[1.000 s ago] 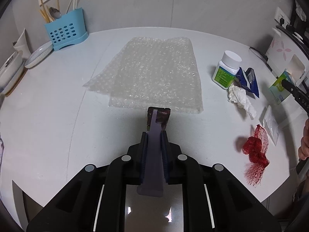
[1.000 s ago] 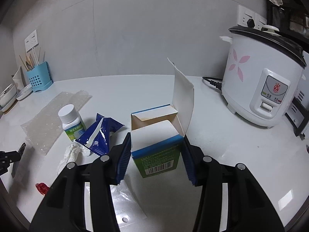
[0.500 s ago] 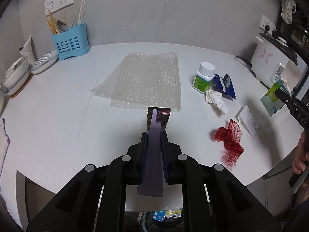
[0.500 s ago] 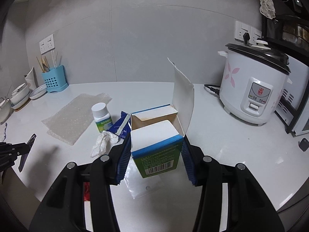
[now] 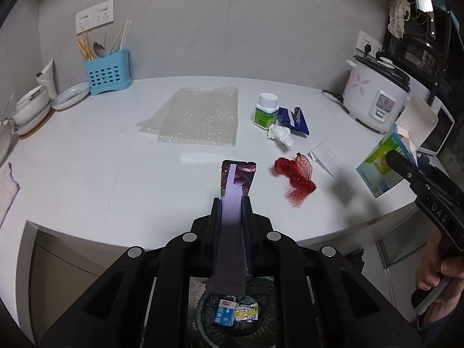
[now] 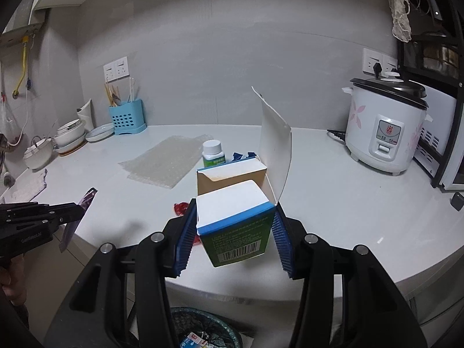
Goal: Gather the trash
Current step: 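Carry the purple wrapper and green box down over the trash bin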
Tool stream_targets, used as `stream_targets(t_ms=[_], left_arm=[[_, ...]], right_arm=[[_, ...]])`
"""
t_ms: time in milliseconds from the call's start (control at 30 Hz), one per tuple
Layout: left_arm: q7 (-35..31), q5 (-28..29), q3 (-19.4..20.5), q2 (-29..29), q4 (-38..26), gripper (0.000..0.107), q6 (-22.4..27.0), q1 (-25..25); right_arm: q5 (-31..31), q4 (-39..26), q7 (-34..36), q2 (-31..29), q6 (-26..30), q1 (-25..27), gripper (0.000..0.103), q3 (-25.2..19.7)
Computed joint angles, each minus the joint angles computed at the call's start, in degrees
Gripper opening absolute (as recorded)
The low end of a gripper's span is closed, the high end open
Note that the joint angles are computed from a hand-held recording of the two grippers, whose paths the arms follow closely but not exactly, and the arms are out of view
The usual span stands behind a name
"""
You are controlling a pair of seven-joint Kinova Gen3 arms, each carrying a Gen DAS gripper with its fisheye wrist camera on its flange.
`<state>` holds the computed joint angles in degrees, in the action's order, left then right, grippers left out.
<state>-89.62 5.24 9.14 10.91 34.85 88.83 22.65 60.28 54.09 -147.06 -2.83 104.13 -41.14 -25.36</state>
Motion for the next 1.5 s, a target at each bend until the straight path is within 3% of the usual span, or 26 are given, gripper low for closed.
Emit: stream_targets(t_ms=[300, 633, 800, 1067, 1500], left_arm=[[-2.84, 6.07, 0.39, -12.75, 19.28, 0.013, -8.33, -4.23], [-5.33, 10.24, 0.31, -21.08, 35.11, 0.013, -14.17, -5.55], [-6.53, 10.82, 0.41, -23.77, 42.63, 0.013, -17.63, -5.57], [-8.70, 12.50, 0.37, -26.53, 54.08, 0.013, -23.56, -4.95], [-9.23, 12.93, 0.83, -24.34, 66.80, 0.013, -33.49, -3.74]], right_arm=[[5.41, 7.64, -11.83, -0.57, 5.77, -8.12, 0.047, -8.06], [4.94, 15.17, -23.91, 0.42, 10.48, -16.43, 0.047, -9.96], [-0.46, 20.68, -30.87, -0.57, 8.97, -17.83, 0.047, -8.85], [-9.02, 29.32, -39.04, -2.01, 4.07, -15.18, 0.047, -8.77], [-17.16, 40.24, -46.61, -1.12, -7.13, -13.70, 0.047, -6.19]])
